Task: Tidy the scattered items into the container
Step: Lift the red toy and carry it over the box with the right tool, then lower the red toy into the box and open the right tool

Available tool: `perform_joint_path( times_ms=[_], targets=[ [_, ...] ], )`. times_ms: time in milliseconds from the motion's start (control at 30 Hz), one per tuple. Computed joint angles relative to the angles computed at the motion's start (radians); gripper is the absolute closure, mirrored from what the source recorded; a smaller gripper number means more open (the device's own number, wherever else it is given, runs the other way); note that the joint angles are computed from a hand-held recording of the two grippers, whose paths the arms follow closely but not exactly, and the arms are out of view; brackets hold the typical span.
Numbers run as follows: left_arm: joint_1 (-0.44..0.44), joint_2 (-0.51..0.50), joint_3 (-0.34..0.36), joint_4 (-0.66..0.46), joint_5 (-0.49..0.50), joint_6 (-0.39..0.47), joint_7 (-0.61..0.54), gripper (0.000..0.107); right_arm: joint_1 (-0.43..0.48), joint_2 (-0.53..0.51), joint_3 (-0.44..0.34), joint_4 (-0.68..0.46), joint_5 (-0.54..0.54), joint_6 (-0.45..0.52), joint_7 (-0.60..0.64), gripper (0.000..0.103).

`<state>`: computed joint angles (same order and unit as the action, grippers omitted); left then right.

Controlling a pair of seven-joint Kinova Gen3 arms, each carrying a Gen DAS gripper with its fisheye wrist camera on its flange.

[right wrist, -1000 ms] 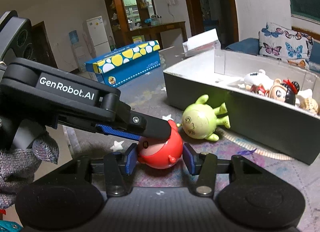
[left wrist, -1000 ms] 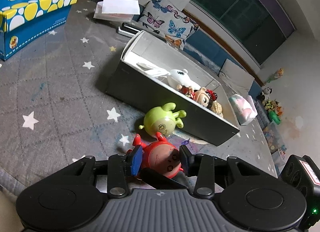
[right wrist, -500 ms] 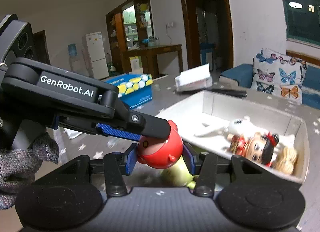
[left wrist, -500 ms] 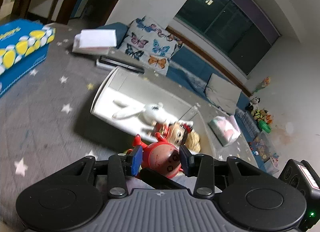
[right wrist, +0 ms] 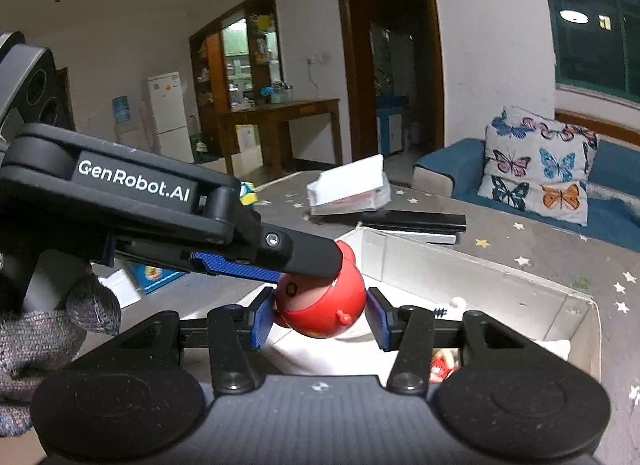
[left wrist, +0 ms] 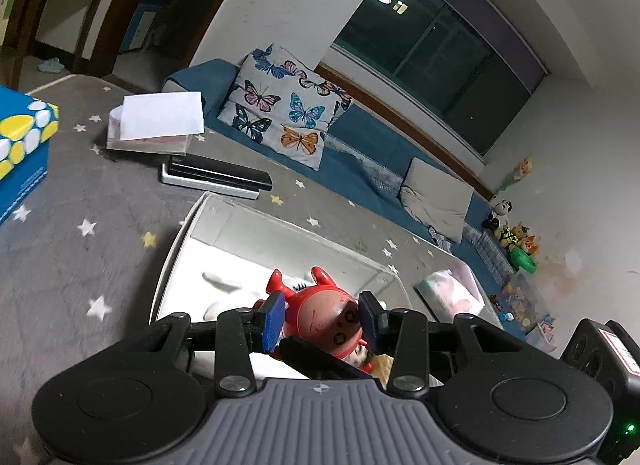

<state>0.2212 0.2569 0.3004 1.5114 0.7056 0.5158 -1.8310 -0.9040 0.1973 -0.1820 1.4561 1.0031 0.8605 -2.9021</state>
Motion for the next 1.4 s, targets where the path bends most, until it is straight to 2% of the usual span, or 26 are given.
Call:
perform_joint_path(
  times_ms=[367,633,967,1233,1333,1400],
  targets=[
    [0.028,0.183,-0.016,-0.202,-0.137,0.102,0.111,0.064,0.098,0.086,0.067,-0.079,-0.219,-0.072,0.157,0.054],
    [0.064,0.249,-0.038,-0.292,-0.242,0.170,0.173,0.065,0.132,0.137,0.100,-0.129,-0.373,-0.075,0.268,0.054],
    [0.101,0.254,-0.050,-0.302,-0.330,0.164,0.194,0.066,0.149,0.191,0.116,-0.246,-0.515,0.023,0.407,0.054],
    [0.081,0.229,-0.033,-0.259,-0.312,0.128,0.182,0.066,0.131,0.194,0.136,-0.260,-0.524,0.038,0.419,0.052],
    [0.091,0.215,-0.049,-0.243,-0.330,0.110,0.201,0.066,0.119,0.188,0.145,-0.249,-0.506,0.029,0.398,0.046],
    [0.082,0.209,-0.045,-0.232,-0.324,0.105,0.207,0.066,0.111,0.182,0.148,-0.239,-0.488,0.022,0.385,0.045]
  ],
)
